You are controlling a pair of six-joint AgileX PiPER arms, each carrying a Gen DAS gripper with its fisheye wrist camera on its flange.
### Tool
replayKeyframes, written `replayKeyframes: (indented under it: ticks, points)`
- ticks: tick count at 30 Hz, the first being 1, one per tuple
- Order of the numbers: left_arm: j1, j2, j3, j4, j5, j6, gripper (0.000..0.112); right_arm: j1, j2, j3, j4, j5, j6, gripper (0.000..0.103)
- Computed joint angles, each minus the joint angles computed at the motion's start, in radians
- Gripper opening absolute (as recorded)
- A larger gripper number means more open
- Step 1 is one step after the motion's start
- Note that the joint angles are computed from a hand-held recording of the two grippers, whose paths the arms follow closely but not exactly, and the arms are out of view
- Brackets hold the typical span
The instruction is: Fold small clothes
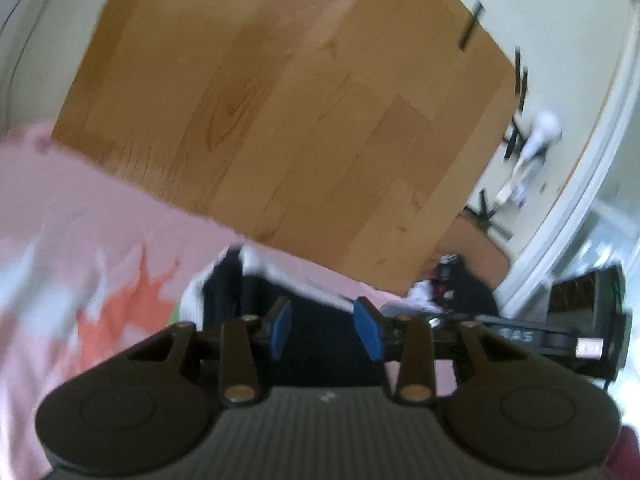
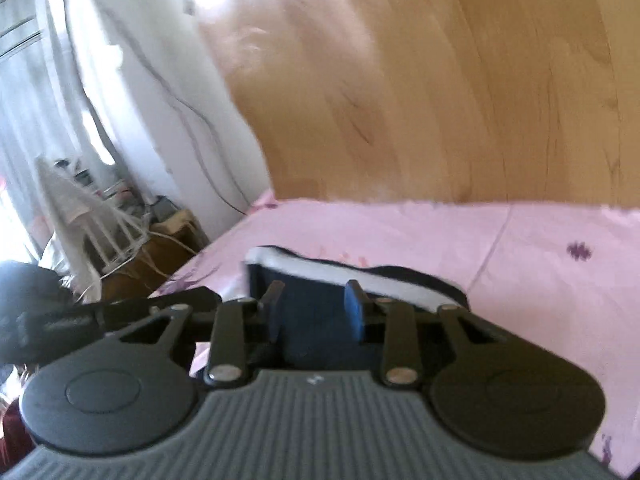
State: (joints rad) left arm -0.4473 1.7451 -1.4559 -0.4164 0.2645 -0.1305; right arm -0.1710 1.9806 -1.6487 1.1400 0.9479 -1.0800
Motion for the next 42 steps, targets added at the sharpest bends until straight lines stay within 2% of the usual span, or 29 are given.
replayKeyframes:
  ticks: [1,2,3,4,6,9,10,11,12,13,14,16,17,21,25,27,28,32,34,35,36,37,38,40,42]
  points:
    - [0.007,0.070,-0.100,0.100,0.068,-0.076,0.035,0.025,0.057,-0.061,-0.066,-0.037,0.058,0.022]
    - [0.015,0.154,-0.200,0.188,0.146,-0.155,0.027,0.040,0.095,-0.082,-0.092,-0.074,0.078,0.012]
    - [0.024,0.237,-0.300,0.238,0.234,-0.215,0.022,0.037,0.134,-0.113,-0.078,-0.071,0.092,0.001]
    - [0.031,0.293,-0.360,0.268,0.282,-0.247,0.020,0.022,0.173,-0.143,-0.029,-0.038,0.116,0.001]
    - [0.040,0.311,-0.390,0.249,0.303,-0.227,0.020,0.019,0.193,-0.167,-0.014,-0.025,0.165,0.000]
    - [0.042,0.300,-0.427,0.239,0.385,-0.205,0.020,0.030,0.125,-0.090,-0.031,-0.057,0.119,0.001]
    - [0.047,0.275,-0.407,0.228,0.396,-0.188,0.019,0.011,0.086,-0.040,-0.005,-0.049,0.081,0.009]
    - [0.053,0.233,-0.363,0.216,0.387,-0.181,0.024,-0.035,0.052,0.011,0.042,-0.013,0.026,0.016]
    - [0.057,0.176,-0.295,0.202,0.351,-0.172,0.031,-0.067,0.022,0.077,0.115,0.008,-0.047,0.051]
    - [0.060,0.120,-0.225,0.202,0.302,-0.172,0.053,-0.080,-0.014,0.159,0.201,0.005,-0.129,0.084]
    - [0.058,0.066,-0.155,0.231,0.257,-0.192,0.078,-0.117,-0.050,0.236,0.268,0.023,-0.215,0.092]
    - [0.068,0.008,-0.073,0.215,0.212,-0.170,0.100,-0.172,-0.089,0.326,0.287,0.059,-0.287,0.091]
    - [0.082,0.001,-0.056,0.147,0.215,-0.114,0.102,-0.191,-0.090,0.353,0.273,0.069,-0.288,0.091]
    - [0.127,0.064,-0.072,-0.071,0.286,-0.011,0.103,-0.176,-0.038,0.365,0.251,0.050,-0.234,0.091]
    - [0.147,0.131,-0.068,-0.272,0.304,0.084,0.103,-0.136,0.019,0.319,0.241,0.063,-0.178,0.091]
    - [0.147,0.150,-0.053,-0.378,0.300,0.169,0.103,-0.119,0.040,0.298,0.228,0.070,-0.158,0.091]
    - [0.134,0.149,-0.037,-0.401,0.266,0.202,0.103,-0.109,0.055,0.289,0.237,0.068,-0.166,0.091]
    - [0.095,0.166,-0.036,-0.394,0.194,0.254,0.103,-0.067,0.071,0.306,0.351,0.021,-0.285,0.096]
    - [0.091,0.176,-0.032,-0.432,0.163,0.303,0.103,-0.056,0.070,0.308,0.370,0.005,-0.300,0.096]
    - [0.099,0.181,-0.026,-0.500,0.158,0.361,0.102,-0.056,0.073,0.301,0.365,0.009,-0.290,0.095]
    - [0.101,0.188,-0.028,-0.532,0.157,0.390,0.102,-0.057,0.073,0.299,0.359,0.008,-0.281,0.086]
    - [0.097,0.191,-0.033,-0.525,0.153,0.384,0.101,-0.056,0.063,0.311,0.364,-0.007,-0.279,0.072]
    - [0.085,0.190,-0.037,-0.478,0.144,0.341,0.093,-0.062,0.058,0.324,0.380,-0.002,-0.297,0.068]
    - [0.049,0.191,-0.064,-0.295,0.134,0.180,0.084,-0.071,0.038,0.353,0.418,0.009,-0.350,0.052]
    - [0.028,0.190,-0.095,-0.222,0.153,0.094,0.080,-0.086,0.006,0.375,0.430,0.025,-0.390,0.045]
